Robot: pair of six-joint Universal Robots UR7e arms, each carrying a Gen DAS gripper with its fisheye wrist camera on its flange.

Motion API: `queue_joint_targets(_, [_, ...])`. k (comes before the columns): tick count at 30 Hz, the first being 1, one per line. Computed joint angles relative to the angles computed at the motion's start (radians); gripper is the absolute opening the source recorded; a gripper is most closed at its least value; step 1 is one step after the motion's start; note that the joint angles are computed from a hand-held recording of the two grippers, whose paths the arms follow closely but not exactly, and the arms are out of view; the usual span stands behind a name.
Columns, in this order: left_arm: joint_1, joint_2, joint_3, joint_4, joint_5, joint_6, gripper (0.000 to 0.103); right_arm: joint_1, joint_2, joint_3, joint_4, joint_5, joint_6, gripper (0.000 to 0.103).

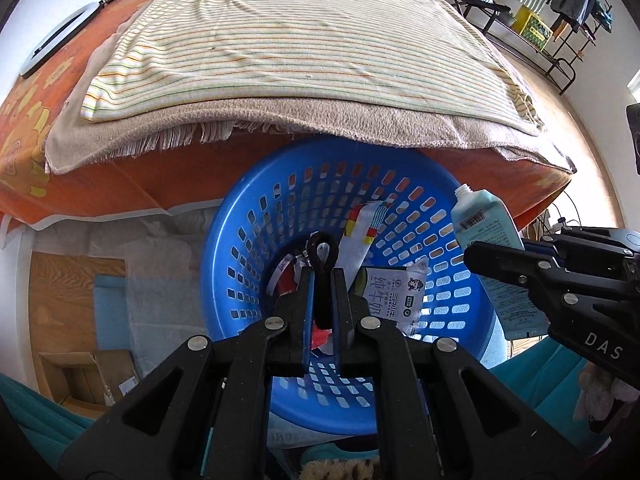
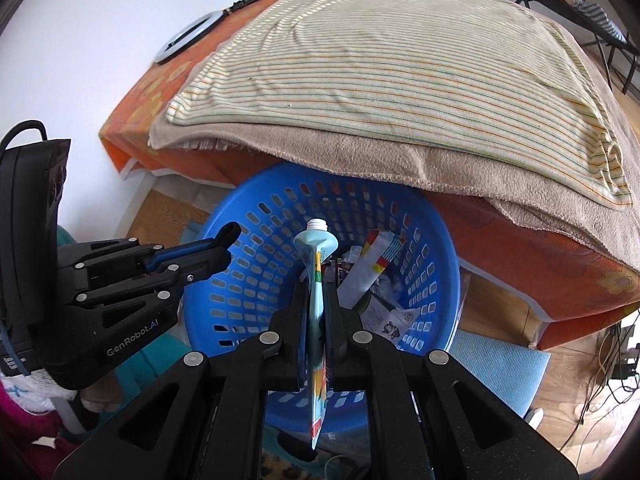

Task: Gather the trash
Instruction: 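Open the left tool to drop the hair tie while the right tool releases the tube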

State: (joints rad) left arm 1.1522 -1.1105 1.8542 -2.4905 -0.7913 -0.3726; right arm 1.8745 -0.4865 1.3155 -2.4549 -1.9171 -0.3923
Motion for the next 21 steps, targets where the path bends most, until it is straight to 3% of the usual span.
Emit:
queue_joint_targets(6, [0.004,0.007,-0.006,0.007,0.002,-0.005,0.006,-0.001,0.013,-0.011,-0.001,-0.019,0.013,0.005])
queue_joint_targets(8, [0.005,0.01,-0.007,0.008,0.004,-0.005,0.012,-0.002,0.017,-0.015,0.004,-0.024,0.019,0.005])
queue_joint_targets(10, [0.005,0.012,-0.006,0.003,0.011,-0.004,0.025,-0.005,0.02,-0.019,0.008,-0.029,0.022,0.006])
queue_joint_targets(15, [0.01,0.015,-0.008,0.006,0.011,-0.003,0.027,-0.006,0.025,-0.023,0.005,-0.043,0.031,0.019])
queue_joint_targets(16, [0.011,0.016,-0.009,0.008,0.012,-0.005,0.035,-0.005,0.026,-0.024,0.003,-0.048,0.034,0.022])
queue_joint_targets(18, [0.011,0.016,-0.006,-0.001,0.017,-0.003,0.051,-0.005,0.025,-0.023,-0.002,-0.054,0.04,0.039])
queue_joint_targets(21, [0.012,0.013,-0.002,-0.01,0.026,-0.004,0.054,-0.005,0.023,-0.023,-0.01,-0.057,0.044,0.044])
